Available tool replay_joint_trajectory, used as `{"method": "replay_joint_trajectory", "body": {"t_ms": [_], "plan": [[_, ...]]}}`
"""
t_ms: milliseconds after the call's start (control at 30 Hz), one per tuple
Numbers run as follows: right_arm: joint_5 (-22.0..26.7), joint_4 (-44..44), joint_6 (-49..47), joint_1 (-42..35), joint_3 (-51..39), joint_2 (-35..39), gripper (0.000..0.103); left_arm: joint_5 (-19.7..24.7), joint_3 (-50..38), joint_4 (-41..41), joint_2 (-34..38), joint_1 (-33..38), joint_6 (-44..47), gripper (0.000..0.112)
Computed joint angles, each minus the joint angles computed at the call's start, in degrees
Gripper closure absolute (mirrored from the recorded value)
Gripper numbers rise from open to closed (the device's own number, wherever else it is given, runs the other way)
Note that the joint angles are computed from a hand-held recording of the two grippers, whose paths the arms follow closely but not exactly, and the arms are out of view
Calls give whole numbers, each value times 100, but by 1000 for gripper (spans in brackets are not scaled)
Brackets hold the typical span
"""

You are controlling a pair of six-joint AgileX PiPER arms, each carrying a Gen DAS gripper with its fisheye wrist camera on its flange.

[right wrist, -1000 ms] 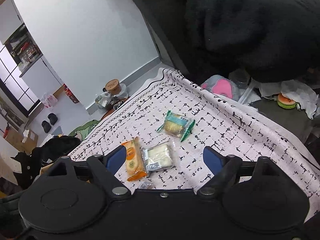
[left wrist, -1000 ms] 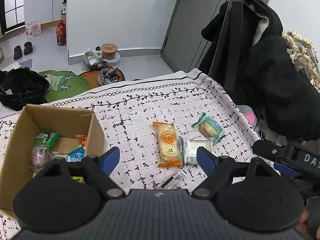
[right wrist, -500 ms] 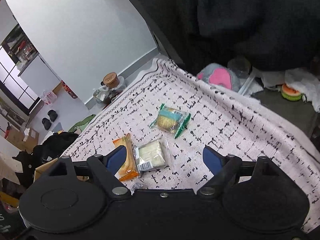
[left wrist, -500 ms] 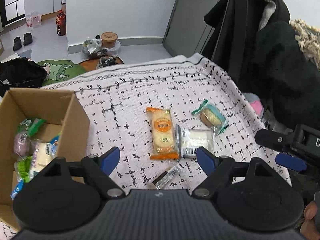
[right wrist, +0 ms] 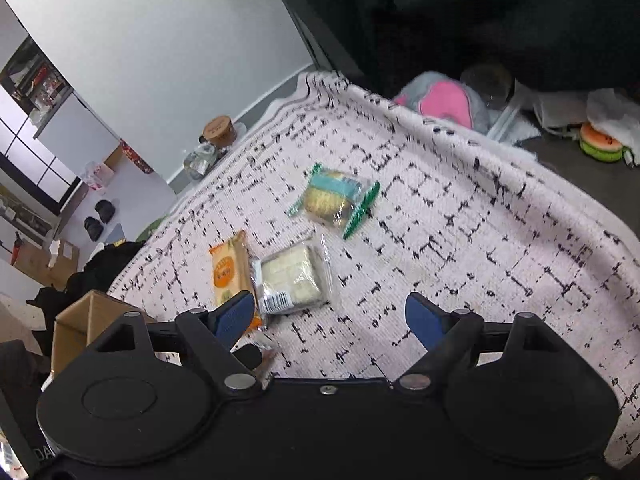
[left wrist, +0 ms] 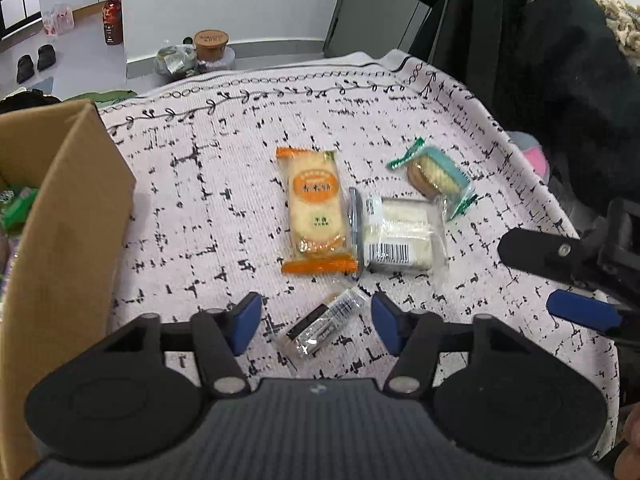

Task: Organize snacks
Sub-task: 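Grasp the clear stick packet with the left tool while the right tool grasps the white cake bar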

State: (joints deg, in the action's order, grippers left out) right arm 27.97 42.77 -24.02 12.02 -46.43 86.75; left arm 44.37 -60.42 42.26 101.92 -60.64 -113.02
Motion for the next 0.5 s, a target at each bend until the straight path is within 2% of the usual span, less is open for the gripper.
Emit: {"method": "replay_joint_trajectory", "body": {"t_ms": [100,267,367,400,500], "plan": [[3,71,-97,29,-60,212,25,-104,-45,-9,123,42,41,58],[-34,199,-243,82,-159,426,25,-254,-103,-137,358,145,181,69],[-43,209,-234,133,-239,549,25,-55,-224,-217,446,126,339,86],[-54,263,-290,150,-265,589,25,-11,-233,-271,442,141,367,96],[-196,373,-409,231,-314,661,25,-158,-46,-260,243,206,245,96]]}}
